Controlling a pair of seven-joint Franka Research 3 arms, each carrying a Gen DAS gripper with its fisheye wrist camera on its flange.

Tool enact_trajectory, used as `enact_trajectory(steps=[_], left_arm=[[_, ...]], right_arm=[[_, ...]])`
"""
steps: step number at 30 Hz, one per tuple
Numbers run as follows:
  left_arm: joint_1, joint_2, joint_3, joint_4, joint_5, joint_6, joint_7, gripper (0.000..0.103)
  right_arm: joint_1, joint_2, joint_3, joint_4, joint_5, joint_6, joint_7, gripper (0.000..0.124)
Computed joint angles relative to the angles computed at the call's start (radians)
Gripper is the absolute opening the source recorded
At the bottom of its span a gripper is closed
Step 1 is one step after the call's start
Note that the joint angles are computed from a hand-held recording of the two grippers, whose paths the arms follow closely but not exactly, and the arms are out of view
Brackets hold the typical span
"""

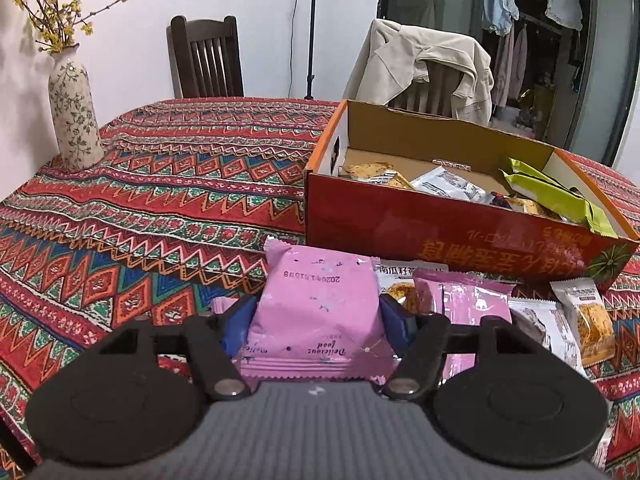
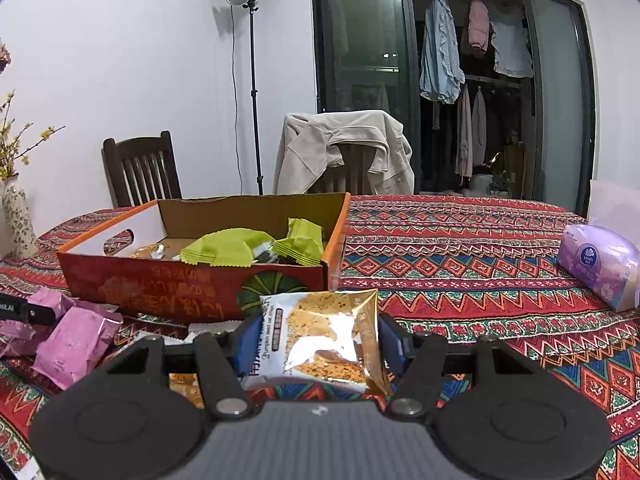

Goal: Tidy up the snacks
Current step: 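Grasp a pink packet with the left tool while the right tool holds the cookie packet, then carry the cookie packet and pink packet over the box with both tools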

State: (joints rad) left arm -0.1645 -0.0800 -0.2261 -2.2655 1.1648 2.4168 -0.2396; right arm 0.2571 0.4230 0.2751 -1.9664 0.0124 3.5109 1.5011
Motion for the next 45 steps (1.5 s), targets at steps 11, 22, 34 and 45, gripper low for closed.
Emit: enact_trajectory(steps=[11, 22, 34, 45], left_arm=[[0.008, -0.078, -0.019, -0.048, 0.074, 0.023, -0.047, 0.067], [0.022, -0.054, -0.025, 0.030, 0.185, 0.052, -0.067, 0.067], [0.022, 0.090, 0.034, 0.215, 0.257, 0.103, -0.069, 0.067], [0.008, 0.218, 0.096, 0.379, 0.332, 0.078, -0.102, 0.067]], right_arm=[[-0.033, -0.016, 0.024, -0.025, -0.088, 0.057, 0.044, 0.060], [-0.026, -0.006, 0.043, 0.073, -0.150, 0.005, 0.082, 0.060], [0.225, 0.117, -0.128, 0.370, 0.096, -0.122, -0.093, 0.060], [0.430, 0.357, -0.404, 0.776, 0.242, -0.288, -0.070, 0.060]])
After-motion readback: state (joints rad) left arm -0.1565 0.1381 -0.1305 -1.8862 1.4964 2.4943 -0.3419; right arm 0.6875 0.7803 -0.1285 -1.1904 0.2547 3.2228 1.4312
